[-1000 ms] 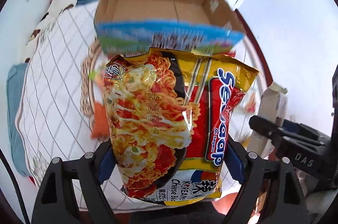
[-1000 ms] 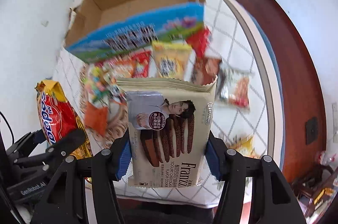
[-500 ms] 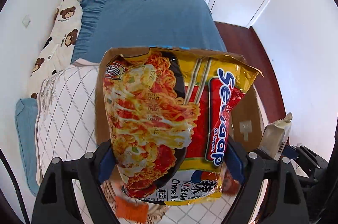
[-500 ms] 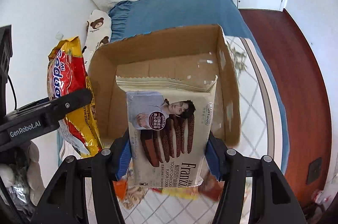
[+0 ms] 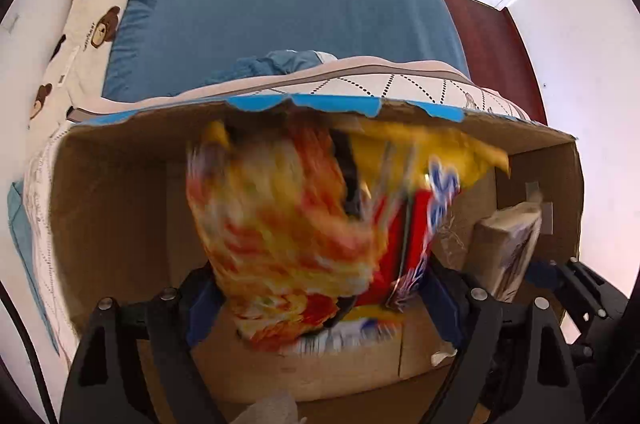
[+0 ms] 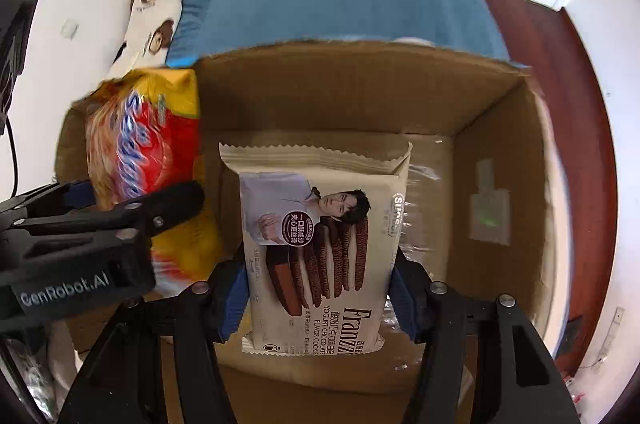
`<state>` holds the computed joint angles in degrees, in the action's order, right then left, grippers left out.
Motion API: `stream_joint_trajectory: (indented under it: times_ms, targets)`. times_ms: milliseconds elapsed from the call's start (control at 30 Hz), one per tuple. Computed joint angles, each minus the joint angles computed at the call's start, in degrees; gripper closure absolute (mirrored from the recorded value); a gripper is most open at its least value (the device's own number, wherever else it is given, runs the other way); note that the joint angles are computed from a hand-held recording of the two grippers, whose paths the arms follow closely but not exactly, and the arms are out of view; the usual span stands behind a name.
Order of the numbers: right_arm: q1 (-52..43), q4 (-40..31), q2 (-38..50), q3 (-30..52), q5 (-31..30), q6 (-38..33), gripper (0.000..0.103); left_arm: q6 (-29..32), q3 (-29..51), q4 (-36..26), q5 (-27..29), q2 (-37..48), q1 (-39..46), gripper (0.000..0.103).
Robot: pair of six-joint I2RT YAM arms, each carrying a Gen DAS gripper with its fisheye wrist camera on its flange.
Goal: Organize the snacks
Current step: 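Lift both packs and lower them into the cardboard box, opening both tools, then withdraw both tools from the box back toward the snack pile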
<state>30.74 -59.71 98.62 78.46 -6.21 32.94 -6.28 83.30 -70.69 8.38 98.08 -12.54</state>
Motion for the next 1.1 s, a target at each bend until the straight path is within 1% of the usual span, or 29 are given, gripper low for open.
stream_joint_trajectory:
  times_ms: [33,100,133,300,367,433,500,600,767,933,967,1000,1100]
  targets:
    - [-0.53,-0.26,1.47,0.71,-1.55,-0.65,0.035,-0.36,0.32,0.17,0.24,0.76,0.43,0.017]
    - [-1.03,-0.93,3.61,2.03,-1.95,-1.78,0.014,-1.01,0.73,0.39,0.75,1.30,1.00,0.012]
    - [-1.18,-0.79,3.29,1.71,-1.47,-2.24,0.011,-1.16,0.95,0.46,0.94,1.34,1.01,0.011]
    - [-1.72,-1.49,2.99,2.46,-0.15,-2.99,0.011,-1.35,0.88,1.03,0.02,0.15,0.54,0.010]
    - [-1.23,-2.75,1.97,2.58,0.49,-2.55,0.011,-1.72,0.11,1.21,-0.12,-1.62,0.46,0.010]
    - [-0.80,-2.93,-0.28,1.19,1.19,-1.67,0.011,-2.16,-1.33,1.61,-1.26,-4.35,0.02,0.010]
    - [0.41,-2.47,-4.61,-2.63,2.53,0.05,0.011,-2.36,-2.69,1.84,-2.07,-7.36,-0.47,0.010]
    - [3.58,-4.51,-12.21,-6.43,5.31,3.69,0.011,-2.98,-5.25,2.48,-4.48,-13.44,-1.61,0.010]
    - [11.46,-9.35,-22.29,-9.18,12.12,12.94,0.011,-4.26,-9.43,2.03,-8.39,-24.93,-3.94,0.010]
    - [18.82,-13.65,-26.14,-7.18,18.70,20.75,0.011,-6.00,-11.43,-1.39,-10.72,-35.79,-5.82,0.010]
    - [21.30,-15.20,-27.60,-6.91,20.59,23.35,0.011,-6.52,-11.53,-2.01,-11.12,-37.33,-6.43,0.010]
    - [21.17,-15.14,-27.86,-6.75,21.62,23.26,0.011,-7.12,-11.41,-3.05,-11.71,-39.10,-7.22,0.010]
    - [27.70,-19.93,-30.05,-4.61,26.14,29.86,0.011,-8.94,-10.77,-5.99,-13.77,-43.77,-10.05,0.010]
